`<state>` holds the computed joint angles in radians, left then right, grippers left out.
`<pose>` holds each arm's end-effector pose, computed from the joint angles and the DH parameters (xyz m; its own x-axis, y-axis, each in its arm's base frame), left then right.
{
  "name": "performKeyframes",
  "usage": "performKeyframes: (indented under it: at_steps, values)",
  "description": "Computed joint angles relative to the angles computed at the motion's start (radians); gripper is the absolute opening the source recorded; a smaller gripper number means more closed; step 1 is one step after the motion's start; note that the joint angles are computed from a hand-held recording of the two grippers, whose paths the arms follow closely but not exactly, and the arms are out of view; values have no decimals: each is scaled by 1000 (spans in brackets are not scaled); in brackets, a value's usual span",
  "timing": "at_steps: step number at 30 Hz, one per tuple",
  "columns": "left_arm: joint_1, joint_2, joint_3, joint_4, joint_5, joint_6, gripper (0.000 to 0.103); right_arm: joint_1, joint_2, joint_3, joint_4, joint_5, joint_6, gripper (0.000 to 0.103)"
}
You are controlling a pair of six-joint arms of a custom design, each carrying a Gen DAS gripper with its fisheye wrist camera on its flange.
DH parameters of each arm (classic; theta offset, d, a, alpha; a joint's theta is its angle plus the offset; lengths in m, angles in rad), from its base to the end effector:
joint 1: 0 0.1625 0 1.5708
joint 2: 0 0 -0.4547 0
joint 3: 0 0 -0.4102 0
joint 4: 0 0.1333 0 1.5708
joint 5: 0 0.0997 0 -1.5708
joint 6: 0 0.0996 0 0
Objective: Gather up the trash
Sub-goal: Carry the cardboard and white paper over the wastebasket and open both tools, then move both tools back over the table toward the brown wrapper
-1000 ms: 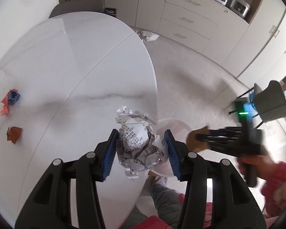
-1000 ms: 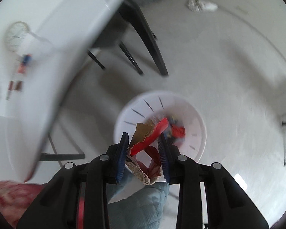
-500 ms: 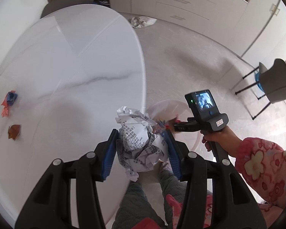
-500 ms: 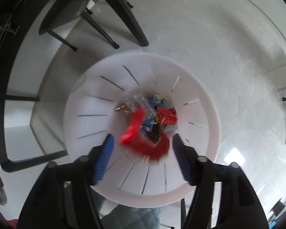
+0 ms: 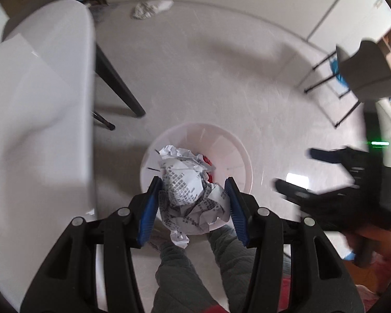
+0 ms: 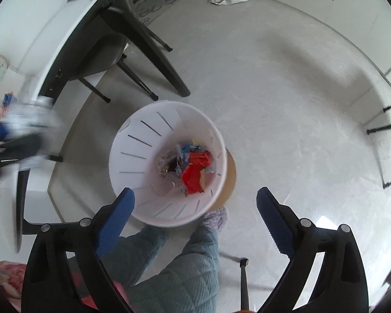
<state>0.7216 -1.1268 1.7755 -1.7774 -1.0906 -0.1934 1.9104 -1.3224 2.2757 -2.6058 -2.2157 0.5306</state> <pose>-0.3129 -0.5141 0.2028 -0.5598 0.6668 -0.4920 0.5818 0.7390 0.3396 0.2209 -0.4047 0.1976 -0.8320 0.2859 0.4754 0.1032 0.9218 -0.3736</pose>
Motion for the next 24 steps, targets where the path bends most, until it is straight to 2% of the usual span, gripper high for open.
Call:
performKeyframes:
  at_steps: [4, 8, 11, 13, 18, 24]
  values:
    - [21, 63, 32, -15, -4, -7, 54, -10, -41, 27, 22, 7, 27, 94]
    - [36, 109, 50, -19, 15, -29, 75, -28, -55, 49, 39, 9, 24, 94]
    - [27, 123, 48, -25, 9, -52, 79, -45, -53, 59, 37, 16, 26, 94]
    - [27, 115, 43, -17, -1, -56, 85, -48, -55, 62, 39, 18, 27, 94]
    - [-1, 98, 21, -36, 7, -62, 87, -39, -51, 49, 41, 9, 24, 94]
    - [-34, 27, -24, -61, -2, -94, 89, 14, -52, -10, 61, -41, 35, 94]
